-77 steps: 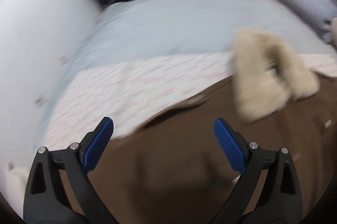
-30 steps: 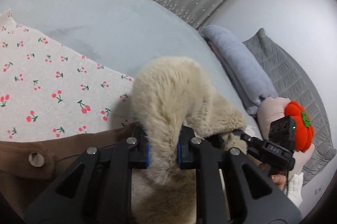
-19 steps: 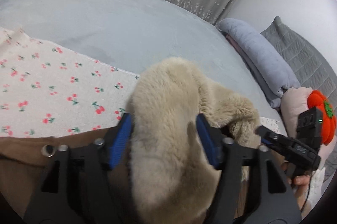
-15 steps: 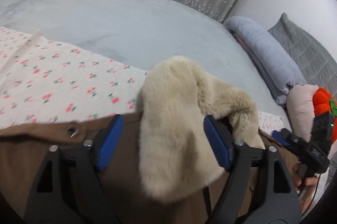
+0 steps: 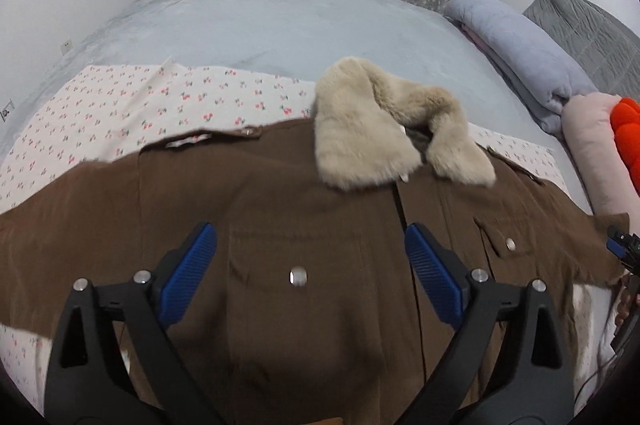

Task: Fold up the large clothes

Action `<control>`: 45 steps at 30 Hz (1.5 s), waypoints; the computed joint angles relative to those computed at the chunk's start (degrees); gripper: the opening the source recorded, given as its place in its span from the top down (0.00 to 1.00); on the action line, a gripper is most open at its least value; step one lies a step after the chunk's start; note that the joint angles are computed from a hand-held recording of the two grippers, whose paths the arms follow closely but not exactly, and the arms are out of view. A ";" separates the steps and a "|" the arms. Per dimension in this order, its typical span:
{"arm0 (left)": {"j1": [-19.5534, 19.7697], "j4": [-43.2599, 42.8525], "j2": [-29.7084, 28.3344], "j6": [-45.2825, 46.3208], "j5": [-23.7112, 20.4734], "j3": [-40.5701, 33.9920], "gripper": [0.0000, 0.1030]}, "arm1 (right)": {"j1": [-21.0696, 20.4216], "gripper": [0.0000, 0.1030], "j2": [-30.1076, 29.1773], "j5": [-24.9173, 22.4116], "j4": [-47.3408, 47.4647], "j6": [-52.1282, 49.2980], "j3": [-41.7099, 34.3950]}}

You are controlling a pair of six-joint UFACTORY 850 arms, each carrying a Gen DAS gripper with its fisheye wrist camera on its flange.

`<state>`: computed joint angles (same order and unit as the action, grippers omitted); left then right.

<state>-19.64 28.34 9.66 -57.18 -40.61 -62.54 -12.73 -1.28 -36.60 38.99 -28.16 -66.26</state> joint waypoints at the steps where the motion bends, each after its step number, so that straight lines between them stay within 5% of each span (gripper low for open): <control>1: -0.65 -0.48 1.01 -0.22 -1.06 0.48 0.07 | -1.68 0.18 0.87 -0.03 -0.70 0.95 0.87; 7: -6.87 0.93 5.99 -5.57 -6.13 4.28 0.07 | -11.44 0.18 2.79 2.62 -5.84 10.12 4.67; 12: -10.00 0.89 8.73 -12.05 -3.35 9.57 0.06 | -17.23 0.18 0.17 5.73 -6.85 16.77 6.29; 18: -9.44 -0.76 8.26 -13.16 2.54 13.14 0.06 | -18.30 0.20 -3.08 9.05 8.08 8.31 7.30; 20: -8.48 -2.24 8.11 -12.06 4.12 13.80 0.06 | -17.33 0.37 -3.78 11.00 7.83 10.11 7.11; 21: -8.09 -2.50 8.37 -11.84 4.80 14.21 0.06 | -16.98 0.69 -4.32 11.26 8.91 9.44 6.95; 22: -7.75 -2.55 8.55 -12.03 5.31 14.49 0.06 | -17.14 0.89 -5.00 10.67 9.72 8.96 6.34; 25: -6.04 -3.65 9.83 -12.62 6.85 15.65 0.06 | -16.10 0.94 -2.54 13.37 11.69 7.01 5.95; 33: -3.11 -5.29 12.75 -10.14 7.20 16.54 0.06 | -7.00 0.95 3.29 14.87 10.67 0.71 -4.67; 45: 1.12 -11.99 16.56 -1.72 11.77 18.40 0.06 | 17.51 0.95 2.53 9.38 5.57 -2.38 -16.89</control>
<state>-18.52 16.34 26.23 -58.90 -28.84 -44.13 4.78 1.25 -27.22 44.56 -30.54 -83.15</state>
